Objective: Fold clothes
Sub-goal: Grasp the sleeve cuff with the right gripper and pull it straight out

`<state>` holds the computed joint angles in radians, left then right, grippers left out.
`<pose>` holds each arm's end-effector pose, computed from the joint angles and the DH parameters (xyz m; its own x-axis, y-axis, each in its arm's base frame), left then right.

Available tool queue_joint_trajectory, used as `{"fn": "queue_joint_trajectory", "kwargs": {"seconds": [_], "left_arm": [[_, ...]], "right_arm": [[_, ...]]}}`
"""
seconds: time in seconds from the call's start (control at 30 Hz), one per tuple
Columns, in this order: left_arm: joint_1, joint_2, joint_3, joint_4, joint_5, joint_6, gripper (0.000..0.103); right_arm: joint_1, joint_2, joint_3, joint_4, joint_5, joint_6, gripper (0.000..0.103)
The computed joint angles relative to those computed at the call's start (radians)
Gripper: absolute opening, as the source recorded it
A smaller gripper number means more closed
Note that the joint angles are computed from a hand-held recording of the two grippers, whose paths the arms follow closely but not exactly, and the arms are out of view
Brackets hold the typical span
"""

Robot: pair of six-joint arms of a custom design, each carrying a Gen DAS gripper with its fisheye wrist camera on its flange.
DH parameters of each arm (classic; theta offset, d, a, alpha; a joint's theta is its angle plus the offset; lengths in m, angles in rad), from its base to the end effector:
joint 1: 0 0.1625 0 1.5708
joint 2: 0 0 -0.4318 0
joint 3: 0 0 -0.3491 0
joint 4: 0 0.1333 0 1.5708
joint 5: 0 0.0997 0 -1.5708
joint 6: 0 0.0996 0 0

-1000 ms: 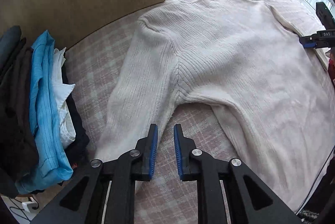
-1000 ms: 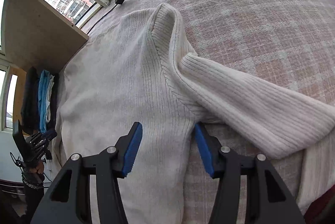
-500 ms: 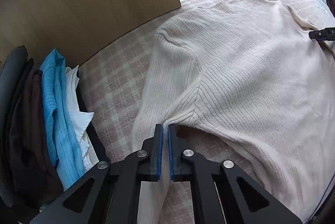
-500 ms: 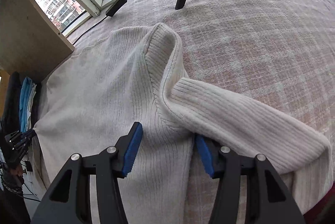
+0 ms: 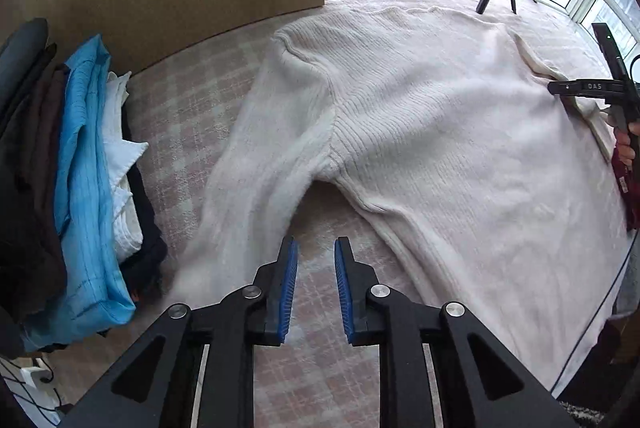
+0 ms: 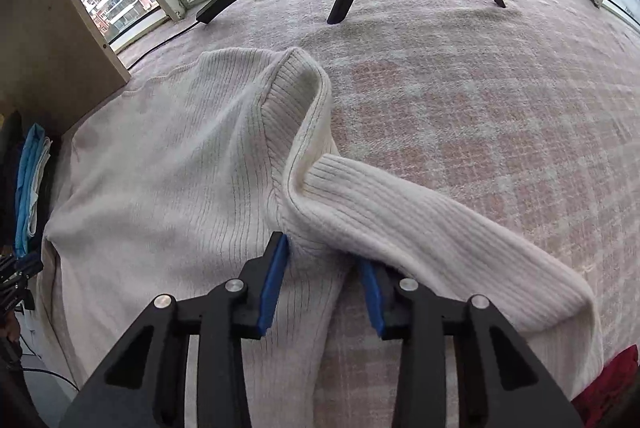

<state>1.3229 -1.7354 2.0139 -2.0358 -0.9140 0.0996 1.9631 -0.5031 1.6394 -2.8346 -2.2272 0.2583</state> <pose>0.0956 -0.4136 0.4335 -0.7676 0.1789 -0.6155 0.3190 0.9395 -0.1248 0.3095 -0.5583 -0.0116 -0.8333 0.0106 0.5528 -0.1721 0.9452 -0.2776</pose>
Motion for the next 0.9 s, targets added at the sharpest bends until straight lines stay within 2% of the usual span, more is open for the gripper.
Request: {"fn": "queue_joint_trajectory", "kwargs": {"seconds": [0.1,0.17,0.23,0.27,0.3,0.33,0.43,0.5,0.53,0.6,0.63,0.7,0.77,0.83,0.9], "left_arm": [[-0.004,-0.008,0.035,0.047,-0.11,-0.079,0.022],[-0.002,-0.01,0.064,0.033,-0.14,-0.109,0.027],[0.011,-0.001,0.078,0.013,-0.165,-0.132,0.027],[0.024,0.012,0.078,-0.007,-0.19,-0.132,0.022],[0.03,0.02,0.082,-0.024,-0.204,-0.13,0.008],[0.026,0.027,0.089,-0.039,-0.189,-0.132,0.003],[-0.004,0.009,0.102,-0.035,-0.128,-0.161,0.002],[-0.028,-0.028,0.118,-0.004,-0.045,-0.186,0.002],[-0.016,-0.038,0.114,0.006,-0.045,-0.197,0.002],[0.037,-0.044,0.09,0.01,-0.116,-0.2,0.002],[0.029,-0.052,0.09,0.013,-0.114,-0.199,0.002],[-0.015,-0.073,0.099,0.025,-0.069,-0.199,0.002],[-0.05,-0.102,0.098,0.052,-0.035,-0.212,0.004],[-0.085,-0.133,0.095,0.085,-0.003,-0.229,0.008],[-0.095,-0.169,0.073,0.13,0.025,-0.205,0.011]], "right_arm": [[0.003,-0.014,0.018,0.01,0.026,0.008,0.044],[0.007,-0.019,0.033,0.003,0.032,0.003,0.044],[0.01,-0.02,0.043,0.002,0.028,-0.004,0.045],[0.01,-0.017,0.043,0.004,0.018,-0.006,0.045],[0.01,-0.014,0.043,0.006,0.007,-0.001,0.045],[0.01,-0.011,0.043,0.007,-0.004,0.003,0.045],[0.004,-0.005,0.042,-0.004,0.003,-0.001,0.045],[0.018,0.011,0.033,-0.026,-0.076,-0.029,0.045],[0.023,0.02,0.031,-0.053,-0.124,-0.043,0.045],[0.01,0.007,0.041,-0.047,-0.119,-0.017,0.046],[0.007,-0.002,0.045,-0.04,-0.103,-0.015,0.047],[0.012,-0.019,0.042,0.018,-0.088,-0.012,0.047],[0.026,-0.031,0.044,0.053,-0.107,-0.017,0.047],[0.04,-0.058,0.066,0.049,-0.139,-0.03,0.047],[0.038,-0.122,0.122,0.007,-0.108,-0.011,0.047]]}}
